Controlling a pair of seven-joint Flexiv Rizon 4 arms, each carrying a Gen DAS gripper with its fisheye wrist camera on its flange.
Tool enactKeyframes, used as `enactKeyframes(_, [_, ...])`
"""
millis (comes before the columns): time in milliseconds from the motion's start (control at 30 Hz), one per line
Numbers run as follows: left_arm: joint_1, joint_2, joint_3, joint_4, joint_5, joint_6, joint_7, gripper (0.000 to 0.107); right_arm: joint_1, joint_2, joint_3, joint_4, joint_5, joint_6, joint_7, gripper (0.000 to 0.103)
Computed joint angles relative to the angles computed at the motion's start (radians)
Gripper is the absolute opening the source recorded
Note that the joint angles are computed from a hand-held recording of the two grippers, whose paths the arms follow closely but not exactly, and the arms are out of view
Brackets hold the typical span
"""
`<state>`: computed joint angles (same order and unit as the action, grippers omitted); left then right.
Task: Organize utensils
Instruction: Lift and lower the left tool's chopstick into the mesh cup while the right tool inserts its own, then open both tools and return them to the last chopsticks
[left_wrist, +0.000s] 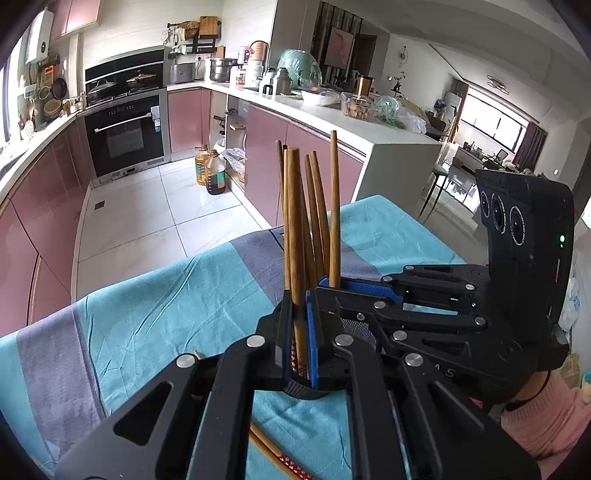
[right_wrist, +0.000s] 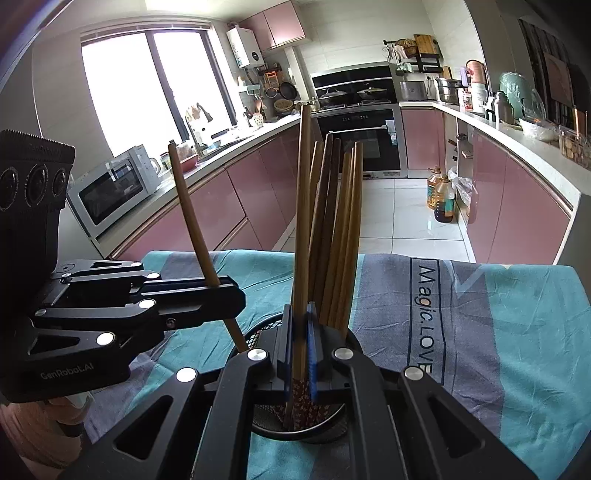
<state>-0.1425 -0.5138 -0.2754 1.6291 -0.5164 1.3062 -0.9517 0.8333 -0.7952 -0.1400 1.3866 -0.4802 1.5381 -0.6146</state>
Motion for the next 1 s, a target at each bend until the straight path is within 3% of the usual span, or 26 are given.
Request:
enactKeyframes(233, [-0.006, -0.024, 0.008, -0.017, 0.015, -0.005, -0.033, 0.008, 0.019, -0.002, -0.031, -0.001, -0.001, -0.006, 0.033, 0.008])
enactKeyframes(433, [0.029, -0.009, -0.05, 0.065, -0.03, 0.089, -0.01, 0.017, 0.061, 0.015, -0.091, 0.05, -0.012, 0.029, 0.068, 0.01])
enactKeyframes(500, [0.067, 0.009, -0.107, 0.12, -0.063, 0.156, 0.021, 0.019, 0.098, 0.029, -0.14, 0.084, -0.017, 0.058, 0.084, 0.018])
enactKeyframes(567, [0.135, 0.031, -0.194, 0.187, -0.099, 0.224, 0.069, 0.032, 0.132, 0.042, -0.184, 0.117, -0.012, 0.1, 0.088, 0.022])
enactKeyframes(700, [0.269, 0.065, -0.348, 0.318, -0.102, 0.364, 0.092, 0.039, 0.202, 0.074, -0.246, 0.19, 0.021, 0.187, 0.038, 0.031])
enactKeyframes(867, [0.38, 0.091, -0.436, 0.446, -0.047, 0.463, 0.027, 0.051, 0.137, 0.088, -0.097, 0.199, 0.029, 0.188, -0.075, 0.038])
enactKeyframes(933, [0.345, 0.107, -0.371, 0.476, -0.029, 0.458, -0.012, 0.051, 0.084, 0.075, 0.005, 0.179, 0.03, 0.148, -0.12, 0.038])
enactKeyframes(1000, [0.362, 0.113, -0.366, 0.5, -0.024, 0.436, -0.032, 0.051, 0.045, 0.056, 0.083, 0.155, 0.036, 0.103, -0.157, 0.038])
